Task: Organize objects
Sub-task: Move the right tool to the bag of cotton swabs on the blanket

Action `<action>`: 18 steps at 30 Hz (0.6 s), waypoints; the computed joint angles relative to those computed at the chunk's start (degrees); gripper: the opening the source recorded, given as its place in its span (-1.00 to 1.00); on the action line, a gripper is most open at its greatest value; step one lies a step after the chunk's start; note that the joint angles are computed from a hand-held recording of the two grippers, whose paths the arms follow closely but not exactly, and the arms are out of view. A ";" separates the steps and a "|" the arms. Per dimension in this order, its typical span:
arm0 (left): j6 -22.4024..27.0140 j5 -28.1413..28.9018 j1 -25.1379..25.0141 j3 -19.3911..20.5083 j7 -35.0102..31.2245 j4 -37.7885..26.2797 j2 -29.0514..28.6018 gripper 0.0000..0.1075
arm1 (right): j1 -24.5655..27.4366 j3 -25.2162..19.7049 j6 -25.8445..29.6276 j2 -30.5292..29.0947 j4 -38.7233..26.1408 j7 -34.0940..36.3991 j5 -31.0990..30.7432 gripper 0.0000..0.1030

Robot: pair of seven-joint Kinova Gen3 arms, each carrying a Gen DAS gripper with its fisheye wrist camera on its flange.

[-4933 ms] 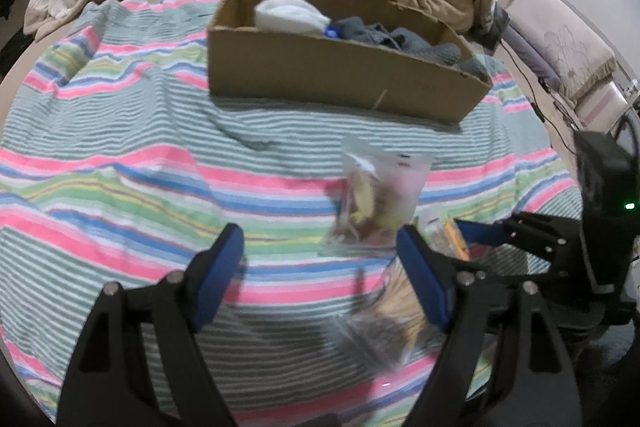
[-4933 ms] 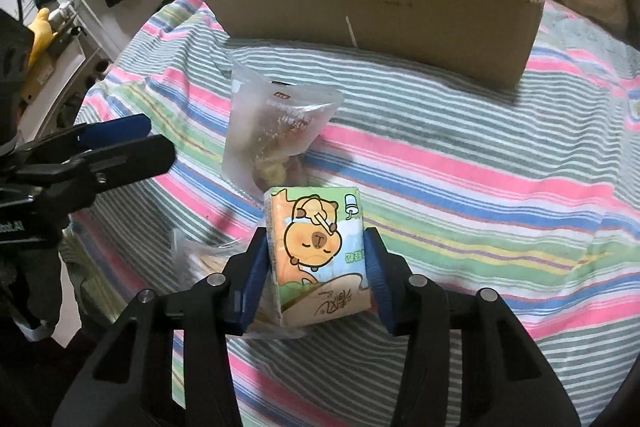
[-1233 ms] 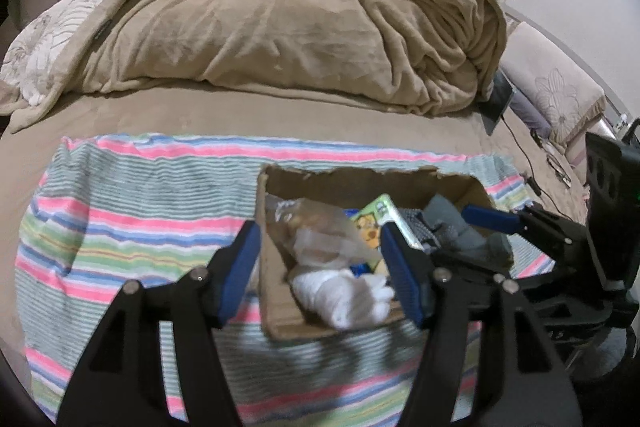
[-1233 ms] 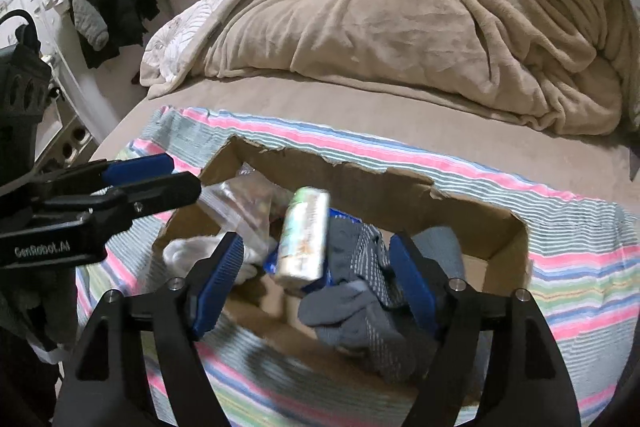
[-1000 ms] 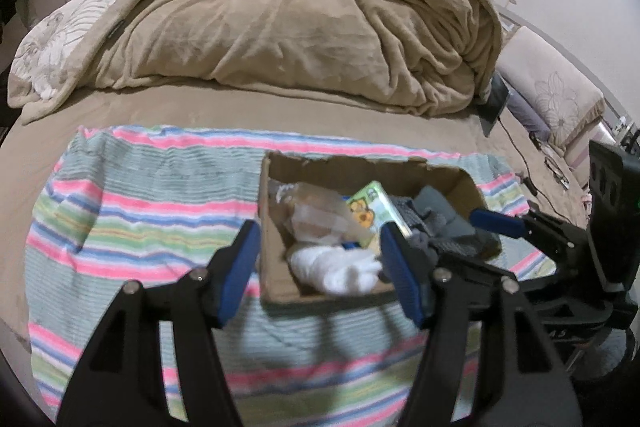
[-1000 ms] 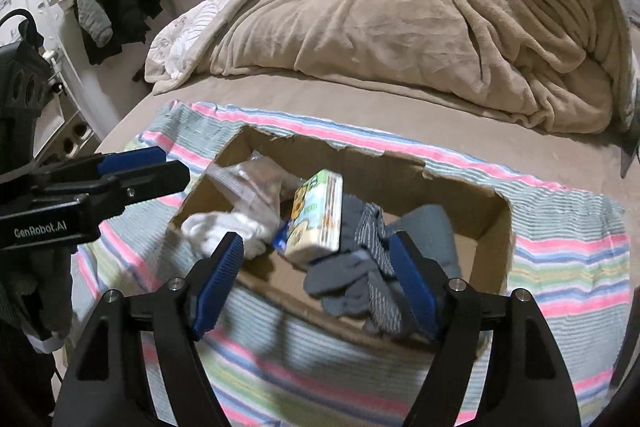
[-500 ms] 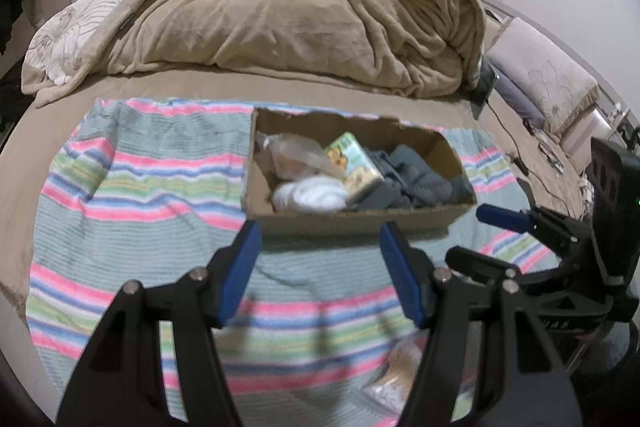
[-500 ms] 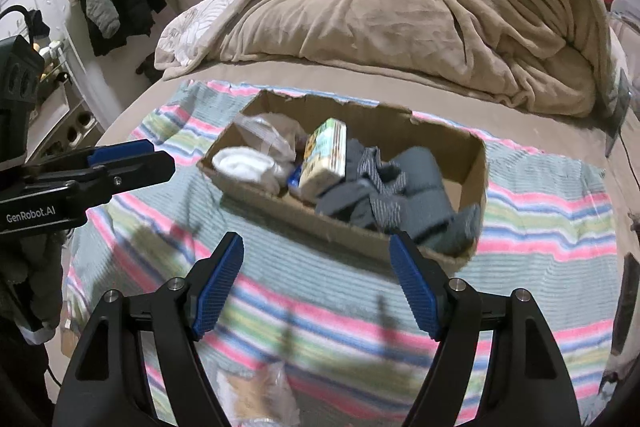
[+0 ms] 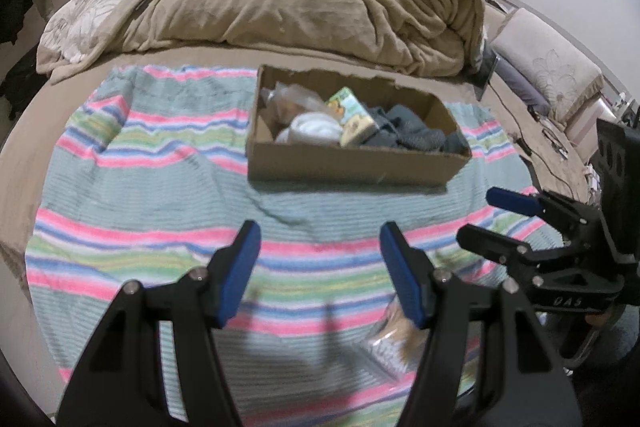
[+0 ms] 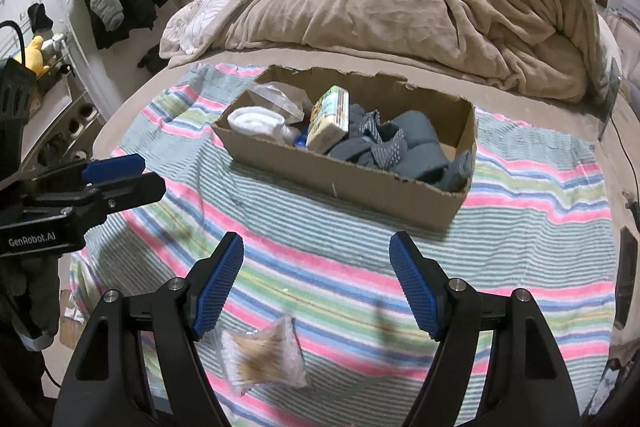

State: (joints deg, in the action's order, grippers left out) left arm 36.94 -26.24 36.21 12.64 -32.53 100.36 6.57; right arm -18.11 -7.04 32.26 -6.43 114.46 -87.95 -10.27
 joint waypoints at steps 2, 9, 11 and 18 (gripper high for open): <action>-0.02 -0.09 0.38 0.11 1.01 0.78 -0.17 0.18 | -0.23 0.20 0.26 -0.25 0.66 0.74 -0.72 0.54; -1.22 1.47 0.62 0.67 3.10 3.84 -0.67 0.20 | -1.35 0.51 0.76 0.12 3.43 5.32 -4.17 0.66; -1.33 1.37 0.79 0.74 4.10 4.70 -0.68 0.38 | -1.54 0.08 0.90 0.75 3.95 5.58 -4.27 0.69; -2.76 2.79 0.26 1.26 4.22 7.30 -1.47 0.45 | -2.71 -0.78 0.79 2.59 5.94 8.05 -6.77 0.77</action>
State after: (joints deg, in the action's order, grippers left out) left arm 34.18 -23.45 36.47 13.90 -28.31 107.66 5.11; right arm -20.82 -7.82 33.05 -3.84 120.40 -79.89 -17.04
